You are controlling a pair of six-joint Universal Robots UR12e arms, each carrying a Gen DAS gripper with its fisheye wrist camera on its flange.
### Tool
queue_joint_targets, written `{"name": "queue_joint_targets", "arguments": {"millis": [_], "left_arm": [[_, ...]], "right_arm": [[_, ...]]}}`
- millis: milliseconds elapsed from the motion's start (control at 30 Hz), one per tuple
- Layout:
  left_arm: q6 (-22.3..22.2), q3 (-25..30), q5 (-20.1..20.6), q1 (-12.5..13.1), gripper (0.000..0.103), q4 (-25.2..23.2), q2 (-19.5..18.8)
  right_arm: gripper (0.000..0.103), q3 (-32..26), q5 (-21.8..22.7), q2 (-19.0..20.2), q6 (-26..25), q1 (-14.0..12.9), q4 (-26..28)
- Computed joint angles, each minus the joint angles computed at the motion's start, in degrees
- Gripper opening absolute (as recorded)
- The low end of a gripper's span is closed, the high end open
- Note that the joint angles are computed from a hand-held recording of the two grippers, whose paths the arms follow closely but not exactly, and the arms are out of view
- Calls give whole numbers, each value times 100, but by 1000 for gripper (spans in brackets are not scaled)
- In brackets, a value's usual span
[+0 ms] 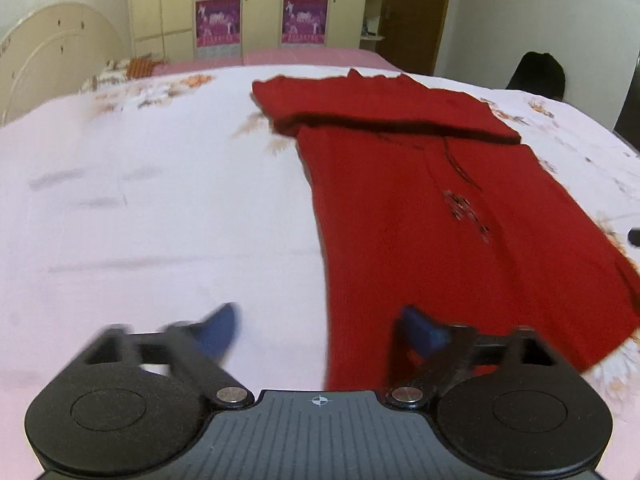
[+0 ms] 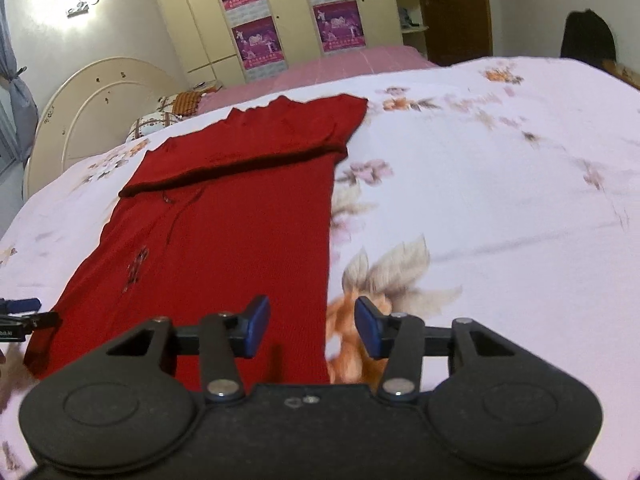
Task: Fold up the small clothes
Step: 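Move both open grippers to the dress hem, then close both grippers on the hem edge of the red dress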
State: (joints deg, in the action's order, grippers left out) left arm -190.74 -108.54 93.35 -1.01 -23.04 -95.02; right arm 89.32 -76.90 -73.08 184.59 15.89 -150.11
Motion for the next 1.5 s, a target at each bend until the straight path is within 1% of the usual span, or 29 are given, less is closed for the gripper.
{"name": "queue_joint_targets", "arguments": {"millis": [33, 100, 167, 267, 300, 367, 433, 567, 600, 667, 700, 767, 867, 900, 933, 967, 1000, 1033, 1133, 1167, 1200, 1233, 1267, 1300, 1333, 1367, 1400, 1467, 1500], "left_arm": [[-58, -46, -148, 31, 80, -1, 49], [-217, -129, -501, 116, 80, -33, 145], [-324, -212, -950, 227, 80, -75, 227], [-242, -255, -1591, 398, 84, -241, 270], [-268, -243, -1791, 463, 86, -302, 268], [-388, -212, -2253, 605, 87, -447, 260], [-476, -224, -2488, 688, 86, -503, 273], [-650, -319, -2637, 718, 83, -402, 307], [-823, -361, -2796, 760, 82, -311, 303], [-1107, -439, -3080, 856, 78, -140, 291], [-1311, -492, -3230, 907, 73, -37, 283], [-1686, -603, -3466, 990, 73, 245, 263], [-2399, -765, -3809, 1114, 73, 846, 160], [-2583, -785, -3859, 1129, 69, 1021, 106], [-2668, -779, -3819, 1120, 56, 1069, 73], [-2643, -735, -3705, 1086, 46, 956, 54], [-2540, -683, -3531, 1032, 17, 756, 54], [-2428, -624, -3373, 979, 4, 538, 49], [-2319, -621, -3027, 875, 4, 678, 91], [-2313, -687, -3000, 881, 4, 896, 154], [-2414, -767, -3015, 884, 4, 1261, 203], [-2519, -840, -3025, 889, 4, 1603, 242], [-2546, -881, -2936, 875, 4, 1796, 278], [-2472, -897, -2779, 842, 4, 1750, 318], [-2300, -874, -2606, 799, 4, 1463, 325], [-2201, -840, -2576, 793, 4, 1081, 297], [-2265, -862, -2541, 789, 4, 940, 237], [-2669, -972, -2699, 851, 4, 1215, 232], [-2665, -991, -2652, 838, 4, 1304, 256]], "right_arm": [[40, 39, 22, -39, -30, -2, 65], [40, 159, 91, -139, -30, -26, 163], [41, 252, 184, -218, 39, -65, 277], [44, 373, 492, -291, 397, -180, 416], [44, 387, 640, -291, 532, -218, 478], [44, 385, 939, -260, 750, -274, 546], [43, 387, 1115, -251, 736, -293, 568], [42, 409, 1363, -261, 689, -337, 628], [42, 418, 1438, -258, 730, -356, 617], [39, 422, 1628, -231, 872, -404, 599], [37, 405, 1705, -212, 911, -421, 617], [33, 367, 1827, -184, 874, -447, 694], [29, 290, 1927, -139, 706, -465, 842], [26, 262, 1988, -115, 663, -474, 885], [21, 233, 2002, -92, 613, -474, 923], [16, 197, 1981, -69, 560, -465, 969], [7, 152, 1939, -46, 478, -452, 1042], [7, 118, 1892, -32, 376, -437, 1102], [6, 102, 1828, -53, 129, -406, 1054], [5, 126, 1806, -88, 80, -401, 981], [5, 157, 1797, -125, 57, -399, 877], [5, 216, 1853, -183, 63, -417, 718], [5, 299, 1953, -249, 117, -449, 502], [5, 382, 2047, -302, 201, -485, 275], [5, 477, 2109, -343, 286, -519, 40], [5, 495, 2016, -343, 317, -519, 45], [5, 448, 1870, -306, 292, -506, 290], [5, 320, 1681, -193, 295, -489, 901], [5, 326, 1759, -196, 329, -509, 907]]}}
